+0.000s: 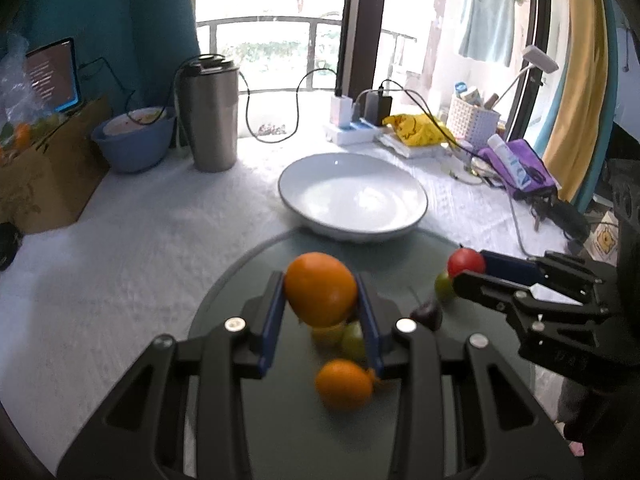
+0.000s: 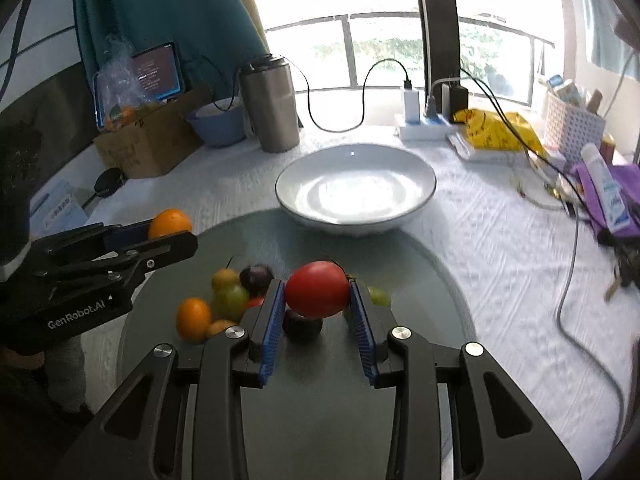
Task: Organize fruits
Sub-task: 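Carry the tomato and orange into the white plate and open both tools, then grasp a second orange with the left tool while the right tool grasps a green lime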
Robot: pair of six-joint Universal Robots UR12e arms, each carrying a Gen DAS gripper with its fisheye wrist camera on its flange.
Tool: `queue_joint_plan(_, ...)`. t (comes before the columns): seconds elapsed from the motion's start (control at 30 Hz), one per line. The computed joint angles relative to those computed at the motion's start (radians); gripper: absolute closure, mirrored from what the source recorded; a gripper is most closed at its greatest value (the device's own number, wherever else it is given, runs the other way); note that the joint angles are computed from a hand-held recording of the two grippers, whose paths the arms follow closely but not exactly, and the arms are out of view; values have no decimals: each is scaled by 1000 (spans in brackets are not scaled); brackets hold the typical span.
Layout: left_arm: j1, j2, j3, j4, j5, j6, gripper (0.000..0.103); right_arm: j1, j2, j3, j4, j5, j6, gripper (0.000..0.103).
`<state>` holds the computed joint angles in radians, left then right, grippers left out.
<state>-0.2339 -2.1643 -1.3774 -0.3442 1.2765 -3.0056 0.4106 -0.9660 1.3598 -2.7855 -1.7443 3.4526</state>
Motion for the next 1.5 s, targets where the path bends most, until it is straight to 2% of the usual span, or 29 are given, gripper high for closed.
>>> queue_joint_plan(0.27, -18, -52, 87, -24, -3, 29, 67, -25, 30, -49, 9, 6, -30, 68)
queue_joint_plan(0.47, -34, -109, 191, -106, 0, 39, 67, -42, 54, -86, 16, 11, -43, 68)
queue_joint_plan(0.67, -38, -152, 262, -146, -1, 42, 67, -61, 81, -133, 43, 1, -56, 68)
queue_joint_plan(0.97, -39, -211, 368, -247, 5, 51, 66, -81, 113, -181, 83, 8, -37, 67)
queue_joint_plan(1.1, -35, -220, 384, -257, -8, 30, 65, -81, 118, -189, 99, 9, -30, 67)
queue_joint_plan(1.13, -34, -221, 385, -258, -10, 23, 58, -81, 119, -192, 108, 6, -30, 67)
queue_joint_plan(1.17, -32, -222, 387, -258, -15, 15, 56, -80, 118, -193, 113, 4, -32, 67)
queue_joint_plan(1.27, -27, -217, 380, -254, -23, -3, 56, -77, 114, -191, 110, -10, -31, 66)
queue_joint_plan(1.37, -23, -205, 360, -234, -20, -13, 56, -74, 109, -187, 104, -22, -27, 57)
queue_joint_plan(1.5, -15, -177, 314, -192, -30, -26, 56, -65, 94, -172, 95, -43, -23, 57)
